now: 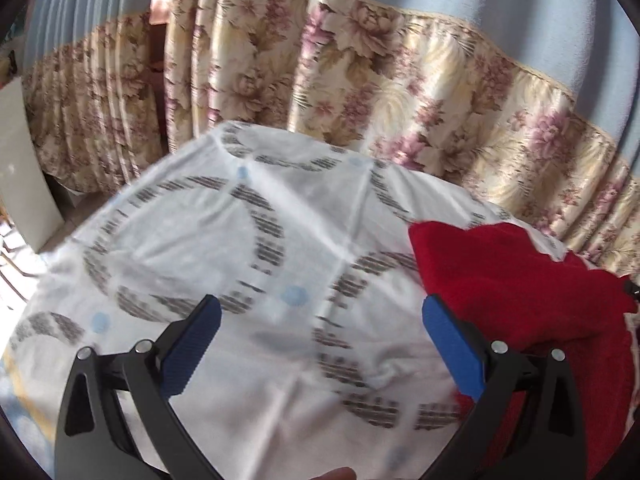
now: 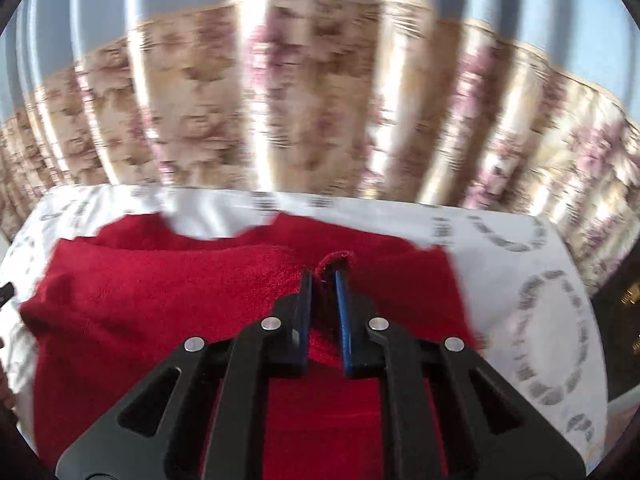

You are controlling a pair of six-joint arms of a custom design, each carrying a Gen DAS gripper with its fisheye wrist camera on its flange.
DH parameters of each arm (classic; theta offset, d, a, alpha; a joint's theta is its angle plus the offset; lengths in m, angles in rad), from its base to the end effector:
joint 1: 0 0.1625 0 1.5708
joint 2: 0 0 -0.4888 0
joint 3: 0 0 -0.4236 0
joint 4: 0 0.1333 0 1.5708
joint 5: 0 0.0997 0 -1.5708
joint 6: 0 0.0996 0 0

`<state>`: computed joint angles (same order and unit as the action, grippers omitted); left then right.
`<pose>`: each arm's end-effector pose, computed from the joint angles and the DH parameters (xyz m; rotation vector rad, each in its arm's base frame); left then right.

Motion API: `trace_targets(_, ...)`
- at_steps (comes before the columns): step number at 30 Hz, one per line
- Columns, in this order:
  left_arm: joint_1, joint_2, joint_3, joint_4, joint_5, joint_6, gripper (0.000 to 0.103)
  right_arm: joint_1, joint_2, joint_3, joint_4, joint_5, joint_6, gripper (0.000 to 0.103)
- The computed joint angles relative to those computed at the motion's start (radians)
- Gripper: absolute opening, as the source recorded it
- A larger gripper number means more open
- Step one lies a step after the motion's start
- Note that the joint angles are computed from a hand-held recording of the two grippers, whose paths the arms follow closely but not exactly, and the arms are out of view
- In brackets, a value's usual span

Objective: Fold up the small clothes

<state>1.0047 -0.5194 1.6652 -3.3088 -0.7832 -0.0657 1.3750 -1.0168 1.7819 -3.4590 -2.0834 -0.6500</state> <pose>-0.2146 -0.7178 0.0165 0.2978 2.3868 -1.0000 -0.0503 -0.6875 0.3371 0.1332 -2.0882 0.9624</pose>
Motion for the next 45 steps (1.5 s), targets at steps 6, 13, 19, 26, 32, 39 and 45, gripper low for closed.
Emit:
trace_targets(6, -0.015, 0.016, -0.004, 0.013, -0.035, 0.021, 0.101, -0.066, -0.045, 0.023, 0.016, 0.031, 0.039, 0.012)
trace_targets(13, -0.021, 0.011, 0.003, 0.049, -0.07, -0.024, 0.101, -0.103, -0.041, 0.007, 0.021, 0.004, 0.077, 0.06)
trace_targets(19, -0.033, 0.005, 0.011, 0.061, -0.061, -0.022, 0.101, -0.153, -0.167, 0.105, 0.086, 0.145, 0.146, 0.059)
trace_targets(26, -0.06, -0.007, 0.03, 0.044, -0.053, 0.013, 0.101, -0.245, -0.388, 0.361, 0.084, 0.263, 0.074, 0.06)
trace_targets(32, -0.104, -0.036, 0.073, 0.069, -0.011, 0.001, 0.101, -0.342, -0.542, 0.657, -0.084, 0.326, -0.069, 0.059)
trace_targets(39, -0.255, -0.125, 0.425, -0.04, 0.186, -0.105, 0.101, -0.44, -0.607, 0.813, -0.123, 0.431, -0.147, 0.059)
trace_targets(45, -0.346, -0.206, 0.662, 0.069, 0.164, -0.491, 0.101, -0.468, -0.616, 0.836, -0.1, 0.474, -0.164, 0.052)
